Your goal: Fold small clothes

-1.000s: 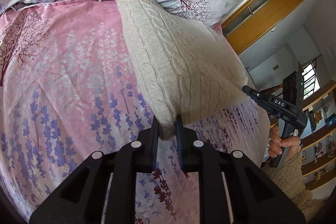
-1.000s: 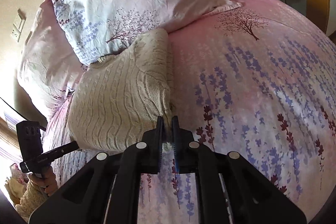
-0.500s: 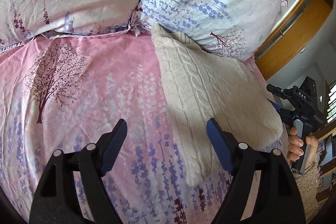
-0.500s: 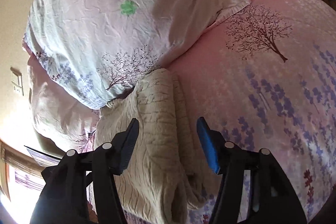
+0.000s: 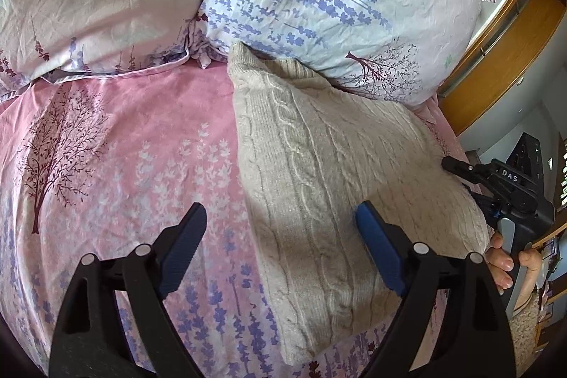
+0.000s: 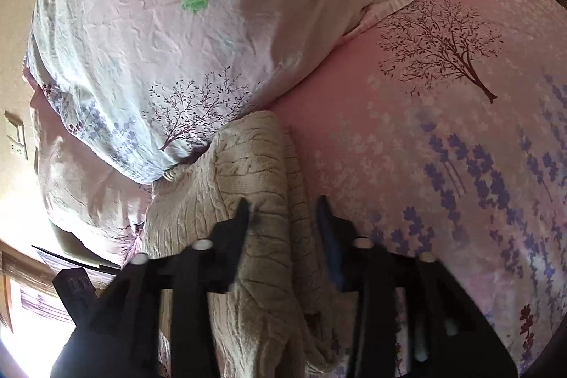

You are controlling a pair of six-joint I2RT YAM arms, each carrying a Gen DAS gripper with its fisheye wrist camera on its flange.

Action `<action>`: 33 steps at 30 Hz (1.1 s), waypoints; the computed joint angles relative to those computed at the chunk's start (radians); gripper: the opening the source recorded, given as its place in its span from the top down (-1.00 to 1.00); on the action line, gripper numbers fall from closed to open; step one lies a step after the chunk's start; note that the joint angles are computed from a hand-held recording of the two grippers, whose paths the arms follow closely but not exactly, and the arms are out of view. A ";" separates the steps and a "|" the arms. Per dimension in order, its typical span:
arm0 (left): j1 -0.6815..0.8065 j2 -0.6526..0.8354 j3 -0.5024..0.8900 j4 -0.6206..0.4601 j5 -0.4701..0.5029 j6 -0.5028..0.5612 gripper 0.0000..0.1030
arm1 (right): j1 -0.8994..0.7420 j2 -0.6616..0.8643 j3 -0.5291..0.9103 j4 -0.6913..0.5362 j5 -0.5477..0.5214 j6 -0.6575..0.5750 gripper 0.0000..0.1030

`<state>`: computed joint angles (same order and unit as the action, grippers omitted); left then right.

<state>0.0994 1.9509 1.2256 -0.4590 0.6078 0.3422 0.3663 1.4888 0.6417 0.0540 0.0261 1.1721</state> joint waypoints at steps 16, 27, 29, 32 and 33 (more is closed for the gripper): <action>-0.055 0.178 0.175 -0.099 0.131 -0.100 -0.60 | -0.004 0.084 0.038 0.024 -0.148 -0.048 -0.33; 0.000 0.171 0.196 -0.163 0.239 -0.038 0.28 | 0.114 0.105 0.044 0.150 -0.067 -0.031 0.39; 0.029 0.149 0.194 -0.213 0.249 0.037 0.29 | 0.165 0.105 0.088 0.134 -0.010 -0.048 0.42; 0.107 0.104 0.183 -0.250 0.254 0.136 0.29 | 0.237 0.158 0.193 0.099 0.048 -0.090 0.44; 0.145 0.104 0.203 -0.283 0.265 0.176 0.29 | 0.264 0.194 0.240 0.088 0.068 -0.112 0.44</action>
